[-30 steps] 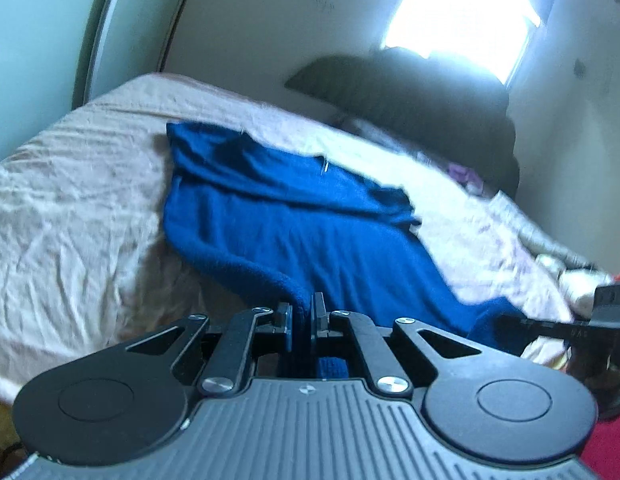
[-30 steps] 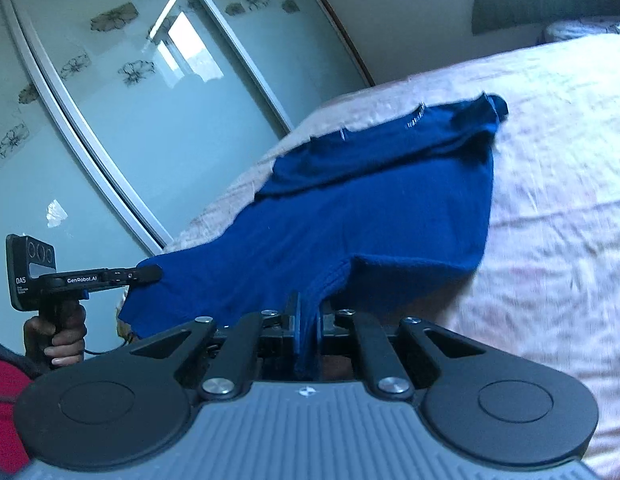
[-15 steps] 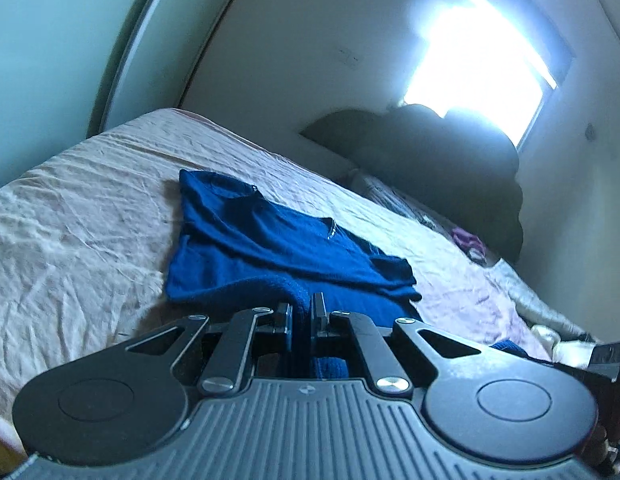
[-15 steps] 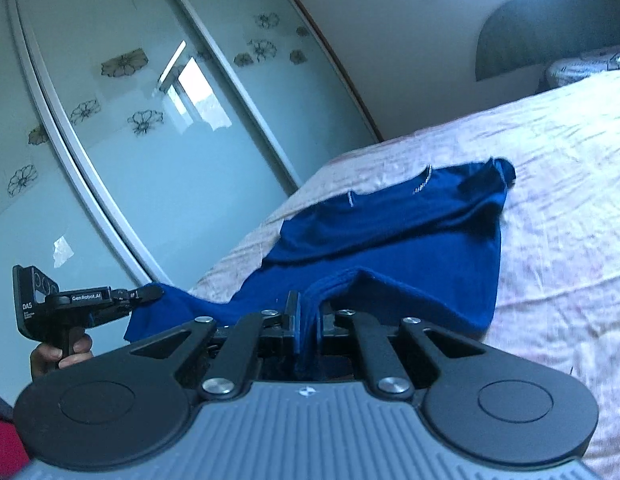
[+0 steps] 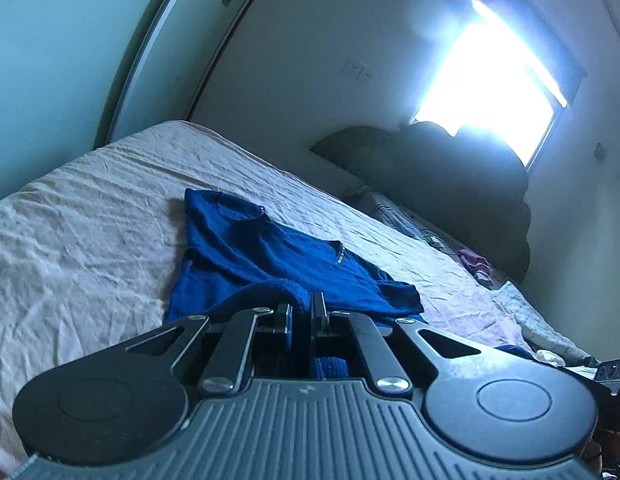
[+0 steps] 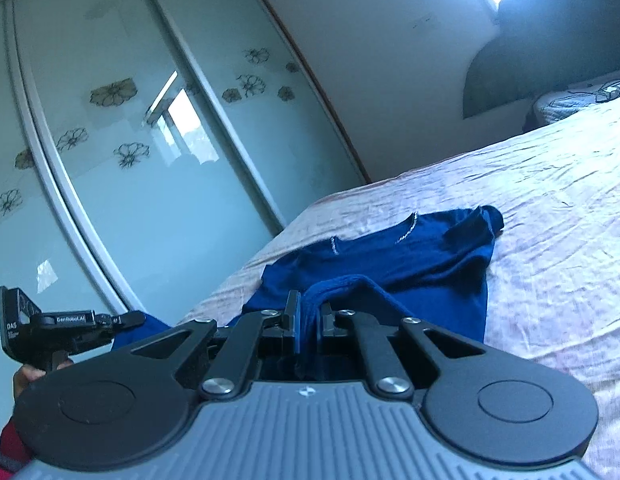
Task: Fold small clothes
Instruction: 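Lift the hem with both tools and carry it over toward the collar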
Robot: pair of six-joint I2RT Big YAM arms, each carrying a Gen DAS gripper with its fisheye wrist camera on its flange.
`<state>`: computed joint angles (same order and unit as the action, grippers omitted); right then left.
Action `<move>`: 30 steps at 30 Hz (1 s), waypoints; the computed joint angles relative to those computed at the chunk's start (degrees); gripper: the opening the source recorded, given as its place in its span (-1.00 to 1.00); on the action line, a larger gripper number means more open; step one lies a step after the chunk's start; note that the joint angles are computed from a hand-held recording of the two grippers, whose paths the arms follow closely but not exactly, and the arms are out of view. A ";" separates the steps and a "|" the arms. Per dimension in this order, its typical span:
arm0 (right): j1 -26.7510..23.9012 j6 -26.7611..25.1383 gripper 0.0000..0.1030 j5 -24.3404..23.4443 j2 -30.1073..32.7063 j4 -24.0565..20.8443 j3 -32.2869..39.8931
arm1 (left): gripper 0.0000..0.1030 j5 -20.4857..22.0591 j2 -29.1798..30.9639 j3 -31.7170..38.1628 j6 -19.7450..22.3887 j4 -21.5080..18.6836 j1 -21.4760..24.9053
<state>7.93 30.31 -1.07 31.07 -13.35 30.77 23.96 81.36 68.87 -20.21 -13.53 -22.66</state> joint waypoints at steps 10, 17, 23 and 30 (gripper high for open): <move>-1.59 -2.67 -0.86 1.33 4.94 4.47 1.46 | -0.87 -9.50 4.62 7.08 2.64 -5.50 -3.34; -3.29 -3.09 -0.86 1.69 8.73 6.82 2.21 | -0.87 -12.09 7.64 10.99 4.15 -8.23 -4.34; -5.43 -2.40 -0.86 0.88 10.88 8.51 2.56 | -0.87 -13.56 9.99 13.70 4.19 -9.68 -4.58; -6.33 -2.54 -0.86 0.83 14.06 10.75 3.55 | -0.87 -14.41 11.74 15.85 3.03 -9.34 -4.62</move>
